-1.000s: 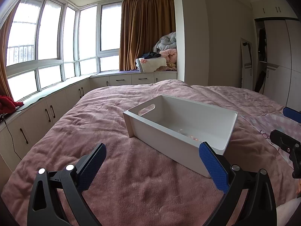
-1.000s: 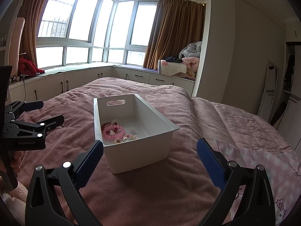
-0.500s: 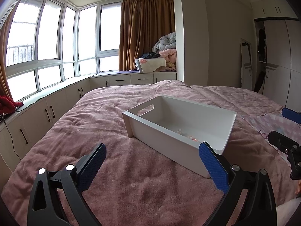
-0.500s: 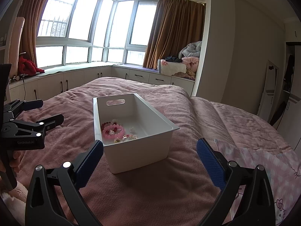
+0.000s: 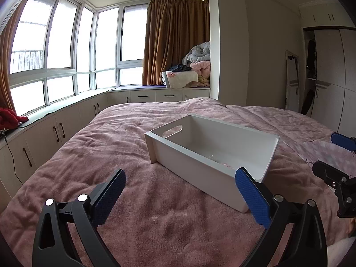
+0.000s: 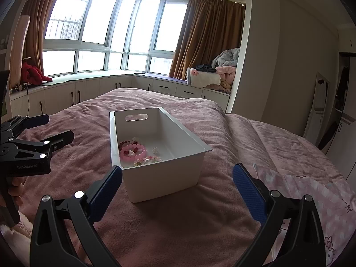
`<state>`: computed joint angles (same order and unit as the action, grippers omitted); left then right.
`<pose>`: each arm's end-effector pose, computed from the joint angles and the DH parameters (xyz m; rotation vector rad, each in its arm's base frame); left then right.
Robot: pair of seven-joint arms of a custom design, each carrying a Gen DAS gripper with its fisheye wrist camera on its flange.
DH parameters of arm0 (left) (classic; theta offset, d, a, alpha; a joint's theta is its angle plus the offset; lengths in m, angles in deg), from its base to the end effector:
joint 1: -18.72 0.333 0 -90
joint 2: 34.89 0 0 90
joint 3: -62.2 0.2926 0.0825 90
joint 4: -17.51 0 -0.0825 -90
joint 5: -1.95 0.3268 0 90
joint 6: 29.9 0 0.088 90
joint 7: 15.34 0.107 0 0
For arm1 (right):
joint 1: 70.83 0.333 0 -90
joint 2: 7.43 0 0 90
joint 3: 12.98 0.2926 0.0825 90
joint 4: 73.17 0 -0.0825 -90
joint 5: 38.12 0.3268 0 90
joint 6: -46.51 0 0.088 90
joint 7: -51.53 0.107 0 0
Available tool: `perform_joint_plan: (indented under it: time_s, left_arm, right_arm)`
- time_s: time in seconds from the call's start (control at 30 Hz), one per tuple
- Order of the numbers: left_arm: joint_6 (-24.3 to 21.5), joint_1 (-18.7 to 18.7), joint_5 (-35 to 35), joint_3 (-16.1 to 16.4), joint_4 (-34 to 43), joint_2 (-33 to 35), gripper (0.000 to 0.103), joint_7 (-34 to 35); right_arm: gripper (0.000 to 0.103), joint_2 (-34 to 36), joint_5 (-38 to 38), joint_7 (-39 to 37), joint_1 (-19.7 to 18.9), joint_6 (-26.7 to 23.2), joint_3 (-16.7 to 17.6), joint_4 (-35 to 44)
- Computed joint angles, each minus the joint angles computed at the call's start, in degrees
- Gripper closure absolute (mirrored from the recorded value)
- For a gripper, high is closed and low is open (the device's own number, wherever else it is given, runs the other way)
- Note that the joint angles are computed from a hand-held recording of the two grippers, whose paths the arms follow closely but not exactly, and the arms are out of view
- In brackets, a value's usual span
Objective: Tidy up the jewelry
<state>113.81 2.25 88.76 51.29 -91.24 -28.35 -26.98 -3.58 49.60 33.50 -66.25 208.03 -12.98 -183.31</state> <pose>0.5054 -0.2657 0.4919 -1.6052 1.3145 -0.8666 0.5553 -0.0052 0.5111 -1.8666 0.9328 -0.8566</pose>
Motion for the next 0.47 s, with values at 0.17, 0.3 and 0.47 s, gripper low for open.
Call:
perform_joint_plan:
  time_s: [0.17,0.3,0.47]
  left_arm:
    - [0.9,-0.6,1.2,-0.3,1.0,0.7,0.004,2.9]
    - [1.3,-0.8,-2.3,-0.1,2.0,1.4,0.003,5.5]
    - [1.3,-0.8,-1.9,0.2,1.5,1.1,0.003,4.5]
  right_arm:
    - [0.005,0.0,0.0,0.0,0.1,0.3,0.1,0.0]
    - [0.005,0.0,0.2,-0.3,0.1,0.3,0.1,-0.1]
    - [0.005,0.0,0.0,-0.1,0.1,0.3,0.1,-0.1]
